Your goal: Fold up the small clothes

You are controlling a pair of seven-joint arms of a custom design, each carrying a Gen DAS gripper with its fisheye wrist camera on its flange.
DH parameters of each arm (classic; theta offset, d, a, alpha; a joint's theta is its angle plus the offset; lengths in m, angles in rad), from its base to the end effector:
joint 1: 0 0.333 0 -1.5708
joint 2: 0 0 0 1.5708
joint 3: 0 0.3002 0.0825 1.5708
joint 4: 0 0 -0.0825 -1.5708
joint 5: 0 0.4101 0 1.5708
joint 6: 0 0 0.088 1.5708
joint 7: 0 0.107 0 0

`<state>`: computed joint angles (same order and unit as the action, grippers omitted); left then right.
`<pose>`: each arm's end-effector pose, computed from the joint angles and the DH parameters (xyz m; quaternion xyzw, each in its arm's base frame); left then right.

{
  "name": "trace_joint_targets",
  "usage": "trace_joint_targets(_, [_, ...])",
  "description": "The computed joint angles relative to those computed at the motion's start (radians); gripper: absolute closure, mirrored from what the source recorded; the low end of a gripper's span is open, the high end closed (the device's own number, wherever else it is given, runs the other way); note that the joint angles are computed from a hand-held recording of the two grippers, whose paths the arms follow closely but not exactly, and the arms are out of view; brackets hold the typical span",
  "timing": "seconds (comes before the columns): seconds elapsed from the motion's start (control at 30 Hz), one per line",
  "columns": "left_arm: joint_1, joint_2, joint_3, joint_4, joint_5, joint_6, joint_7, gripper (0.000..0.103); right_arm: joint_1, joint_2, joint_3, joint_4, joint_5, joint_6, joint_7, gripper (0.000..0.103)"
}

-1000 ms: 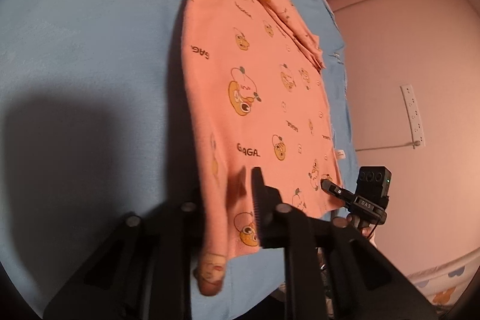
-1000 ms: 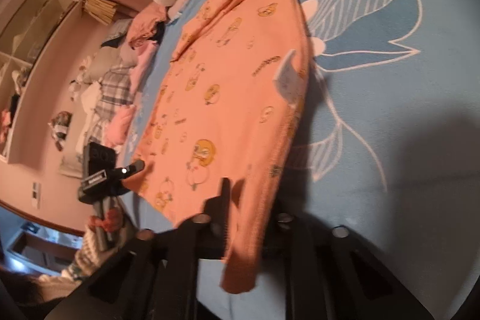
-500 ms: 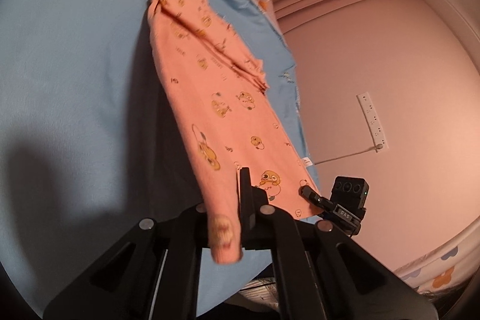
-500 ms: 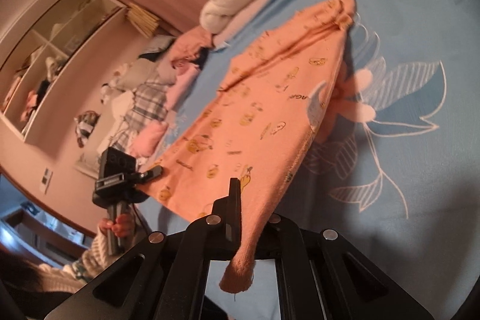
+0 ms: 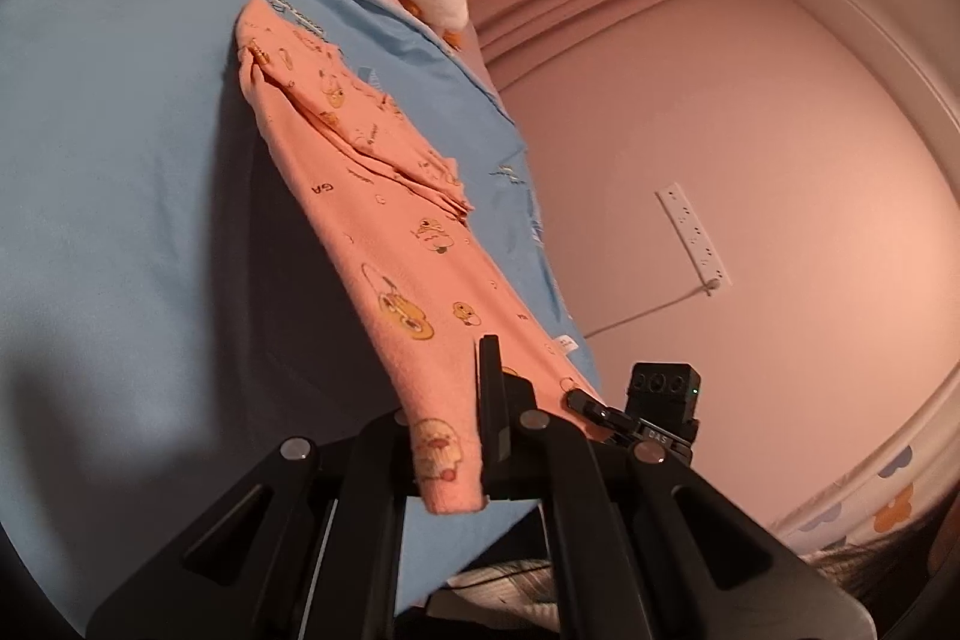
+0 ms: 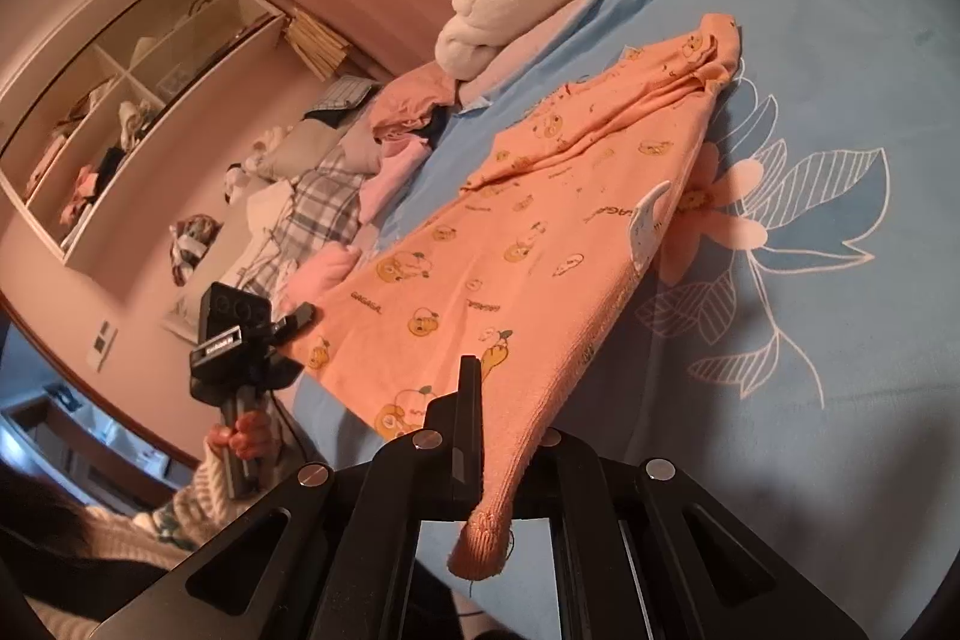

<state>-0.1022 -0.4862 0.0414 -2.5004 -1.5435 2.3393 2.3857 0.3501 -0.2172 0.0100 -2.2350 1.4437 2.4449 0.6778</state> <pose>0.4609 -0.0433 0.4762 0.6123 -0.5255 0.5765 0.1289 0.5107 0.1937 0.4810 -0.6607 0.5163 0.1198 0.5315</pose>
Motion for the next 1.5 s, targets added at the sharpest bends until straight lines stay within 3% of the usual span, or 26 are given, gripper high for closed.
trace_joint_targets(0.13, [0.004,-0.048,0.009,-0.037,-0.002,-0.008,-0.012,0.103,-0.005,-0.015,-0.004,-0.001,-0.025,-0.015,0.030,0.098])
trace_joint_targets(0.33, [0.014,-0.004,0.012,0.004,0.026,0.018,-0.038,0.103,-0.011,0.042,-0.007,0.069,-0.040,-0.034,0.032,0.098])
trace_joint_targets(0.63, [0.034,0.161,0.004,0.195,0.001,0.004,0.010,0.103,-0.051,0.175,0.013,0.257,0.002,-0.061,-0.027,0.098])
trace_joint_targets(0.83, [0.082,0.312,-0.016,0.349,-0.039,0.010,0.008,0.103,-0.089,0.296,0.045,0.413,-0.007,-0.020,-0.008,0.098])
trace_joint_targets(1.17, [0.177,0.637,-0.115,0.688,0.042,0.066,-0.133,0.103,-0.155,0.629,0.108,0.809,-0.230,0.042,0.272,0.098])
trace_joint_targets(1.5, [0.237,0.900,-0.200,0.966,0.275,0.128,-0.360,0.103,-0.156,0.950,0.108,1.204,-0.545,0.012,0.626,0.098])
